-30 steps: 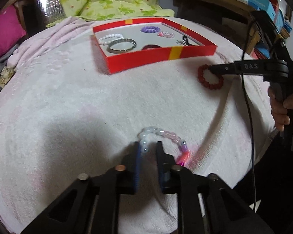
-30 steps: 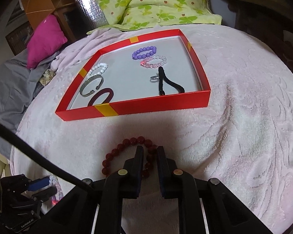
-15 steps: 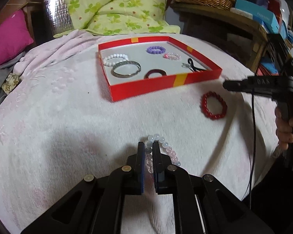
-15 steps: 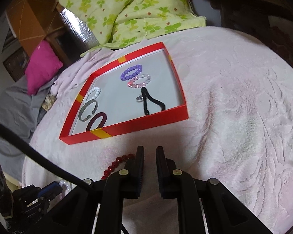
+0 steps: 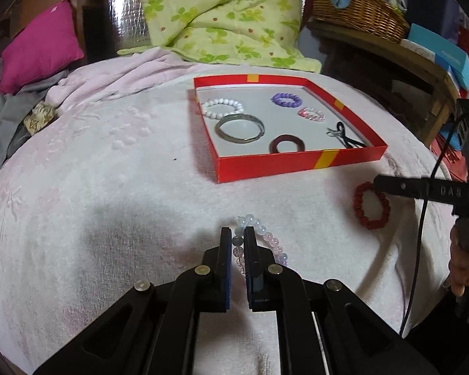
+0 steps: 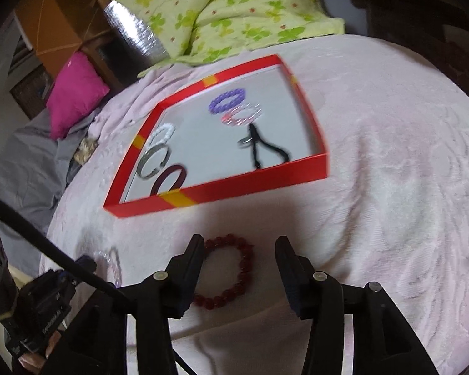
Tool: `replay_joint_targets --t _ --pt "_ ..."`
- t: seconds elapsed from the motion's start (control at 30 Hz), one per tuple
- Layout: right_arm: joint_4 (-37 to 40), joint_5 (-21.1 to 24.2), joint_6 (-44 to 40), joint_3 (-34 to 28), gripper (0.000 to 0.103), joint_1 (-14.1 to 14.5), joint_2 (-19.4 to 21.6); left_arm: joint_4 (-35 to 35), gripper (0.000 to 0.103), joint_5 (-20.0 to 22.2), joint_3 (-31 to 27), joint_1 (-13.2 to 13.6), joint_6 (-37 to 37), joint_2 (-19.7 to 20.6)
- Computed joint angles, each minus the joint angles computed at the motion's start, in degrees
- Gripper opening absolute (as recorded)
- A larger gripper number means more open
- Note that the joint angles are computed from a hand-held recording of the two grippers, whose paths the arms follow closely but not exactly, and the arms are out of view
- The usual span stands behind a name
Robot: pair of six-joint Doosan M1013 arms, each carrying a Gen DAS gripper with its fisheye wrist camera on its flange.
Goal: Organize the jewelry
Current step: 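Grasp the clear-pink bead bracelet with the left tool while the right tool grasps the red bead bracelet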
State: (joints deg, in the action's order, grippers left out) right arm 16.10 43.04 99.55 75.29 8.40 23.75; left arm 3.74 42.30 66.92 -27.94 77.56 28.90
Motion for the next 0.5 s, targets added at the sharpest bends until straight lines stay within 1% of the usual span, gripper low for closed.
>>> replay_joint_targets --t 0.03,0.1,0.2,0.23,0.3,0.33,0.37,0.4,0.43,0.47,0.5 --pt "0.02 1.24 -0.69 -0.59 0.056 0.25 0.42 -0.49 0.008 0.33 -0.11 0.13 0.14 0.08" --pt "-1.61 2.18 -1.28 -1.07 0.07 0.91 0.79 -2.27 0.008 1.84 -0.68 0.52 0.66 0.47" --pt "-5.6 2.24 -3.54 -1.17 0.076 2.43 0.83 -3.46 0.008 4.87 -1.67 0.99 -0.12 1.13" --pt "-7.34 2.56 -3.95 -1.29 0.077 2.96 0.96 -3.59 0.008 5.09 -1.6 1.07 -0.36 1.09" --pt "-12.24 1.73 -3.53 -0.84 0.078 4.13 0.9 -4.19 0.013 5.24 -1.45 1.31 -0.59 0.95" --pt "-14.72 1.35 -3.49 -0.65 0.077 4.67 0.9 -4.35 0.02 5.08 -1.3 1.37 -0.55 0.84" --pt "-17.84 1.3 -2.86 -0.54 0.07 5.27 0.95 -4.49 0.029 4.59 -0.93 1.43 -0.53 0.56" --pt "-21.34 0.6 -1.63 -0.17 0.058 5.84 0.87 -4.44 0.033 4.23 -0.62 1.45 -0.55 0.34" --pt "-22.68 -0.15 -1.45 0.13 0.052 5.98 0.74 -4.5 0.039 3.9 -0.35 1.47 -0.46 0.14" --pt "-22.19 -0.48 -1.7 0.18 0.034 5.85 0.66 -4.95 0.043 3.62 -0.14 1.52 0.02 -0.02" --pt "-22.12 -0.66 -1.11 0.22 0.022 5.71 0.57 -5.46 0.046 3.48 -0.03 1.55 0.58 -0.1"
